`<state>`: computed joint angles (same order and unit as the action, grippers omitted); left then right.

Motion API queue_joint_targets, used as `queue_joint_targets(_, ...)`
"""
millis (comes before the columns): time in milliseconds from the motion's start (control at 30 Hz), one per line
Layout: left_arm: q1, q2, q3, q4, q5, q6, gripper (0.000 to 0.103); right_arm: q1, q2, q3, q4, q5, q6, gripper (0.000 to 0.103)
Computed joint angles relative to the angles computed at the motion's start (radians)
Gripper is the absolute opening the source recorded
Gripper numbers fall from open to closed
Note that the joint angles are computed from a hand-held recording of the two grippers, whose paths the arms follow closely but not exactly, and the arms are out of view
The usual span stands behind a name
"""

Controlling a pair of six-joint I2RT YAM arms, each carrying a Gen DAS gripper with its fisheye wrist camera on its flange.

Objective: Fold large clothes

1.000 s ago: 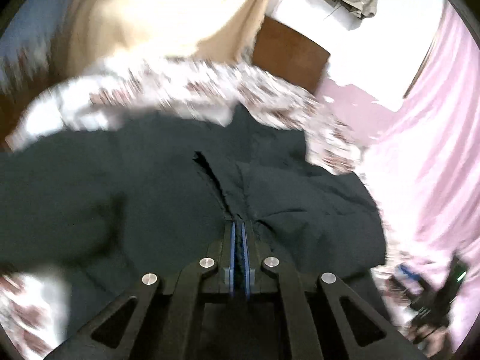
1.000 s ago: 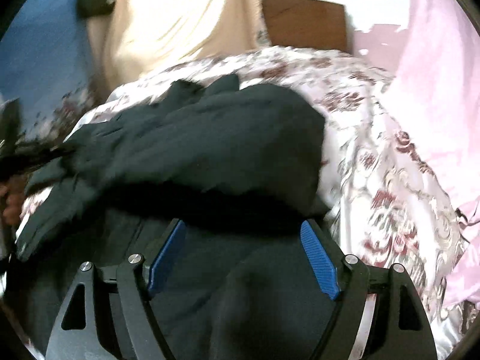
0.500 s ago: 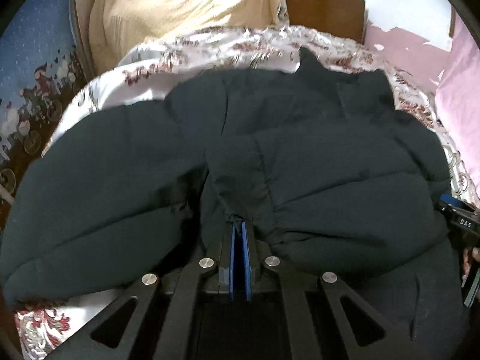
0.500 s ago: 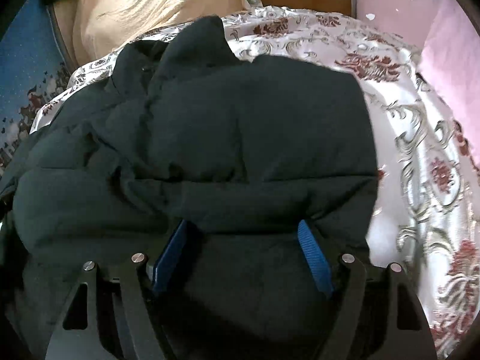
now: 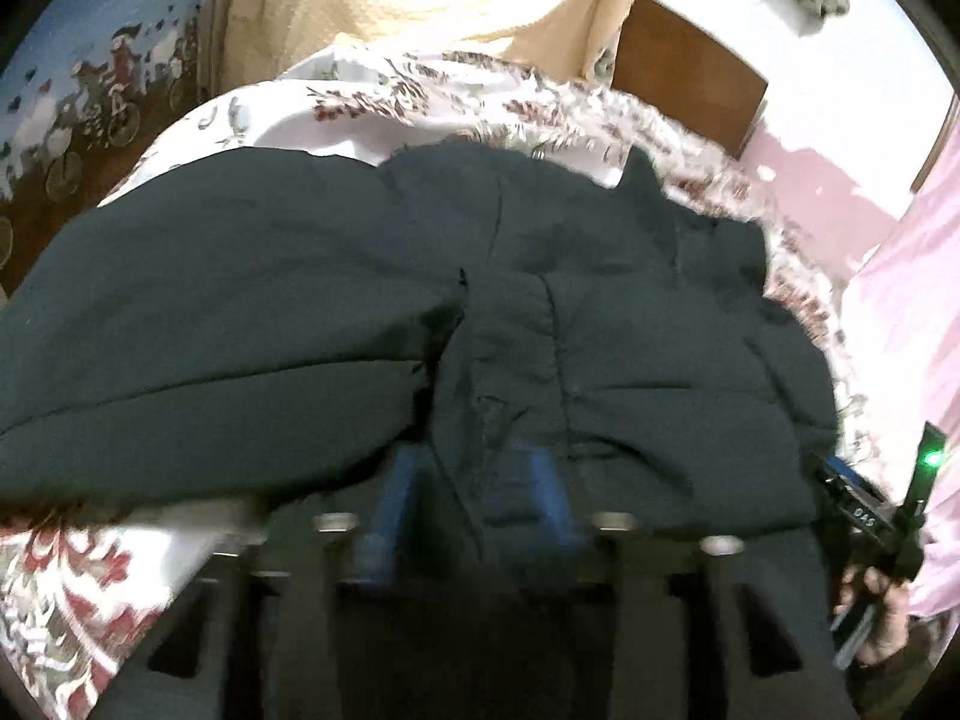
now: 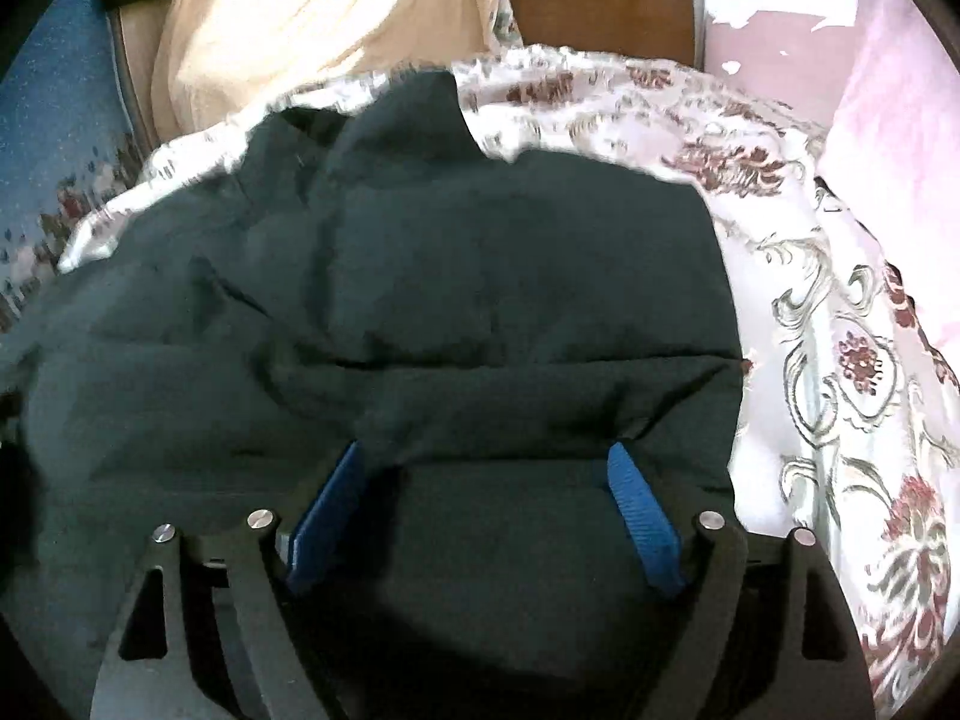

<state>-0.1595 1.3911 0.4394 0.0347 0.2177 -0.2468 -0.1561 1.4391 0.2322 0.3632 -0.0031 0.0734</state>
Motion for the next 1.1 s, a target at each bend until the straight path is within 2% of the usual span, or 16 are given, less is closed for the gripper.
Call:
queue_joint_targets(33, 0.038, -0.07, -0.034, -0.017, 0.027, -0.008, 0.082, 0.027, -0.07, -0.009, -0.047, 0.0, 0.031, 0.083)
queue_joint_targets(100, 0.129, -0.183, -0.07, -0.081, 0.095, -0.006, 0.084, 0.109, -0.178, -0.007, -0.138, 0.027, 0.074, 0.084)
queue_joint_targets(233, 0.388, -0.293, -0.051, -0.326, 0.244, 0.126, 0.088, 0.384, -0.307, 0.051, -0.302, 0.153, 0.177, 0.088)
queue_joint_targets(333, 0.625, -0.302, -0.029, -0.464, 0.325, 0.278, 0.091, 0.617, -0.263, 0.118, -0.334, 0.281, 0.265, 0.09)
queue_joint_targets(433, 0.896, -0.197, 0.026, -0.55, 0.406, 0.453, 0.091, 0.797, -0.075, 0.244, -0.311, 0.394, 0.319, 0.09)
queue_joint_targets(500, 1.03, -0.081, 0.075, -0.526, 0.391, 0.484, 0.091, 0.87, 0.045, 0.336, -0.328, 0.471, 0.361, 0.09)
queue_joint_targets(567, 1.087, 0.009, 0.107, -0.455, 0.356, 0.438, 0.091, 0.921, 0.168, 0.45, -0.392, 0.529, 0.422, 0.09)
queue_joint_targets(667, 1.137, 0.198, 0.19, -0.413, 0.409, 0.413, 0.091, 0.948, 0.296, 0.565, -0.425, 0.541, 0.483, 0.09)
queue_joint_targets(767, 1.164, 0.41, 0.291, -0.394, 0.494, 0.361, 0.091, 0.96, 0.38, 0.636, -0.427, 0.561, 0.494, 0.09)
queue_joint_targets(900, 1.158, 0.479, 0.312, -0.295, 0.524, 0.264, 0.091, 0.964, 0.458, 0.685, -0.408, 0.575, 0.48, 0.09)
queue_joint_targets(1033, 1.131, 0.513, 0.312, -0.22, 0.497, 0.187, 0.089, 0.965, 0.498, 0.662, -0.335, 0.583, 0.478, 0.093)
queue_joint_targets(1100, 1.123, 0.512, 0.301, -0.187, 0.479, 0.156, 0.084, 0.961, 0.506, 0.66, -0.32, 0.582, 0.468, 0.095)
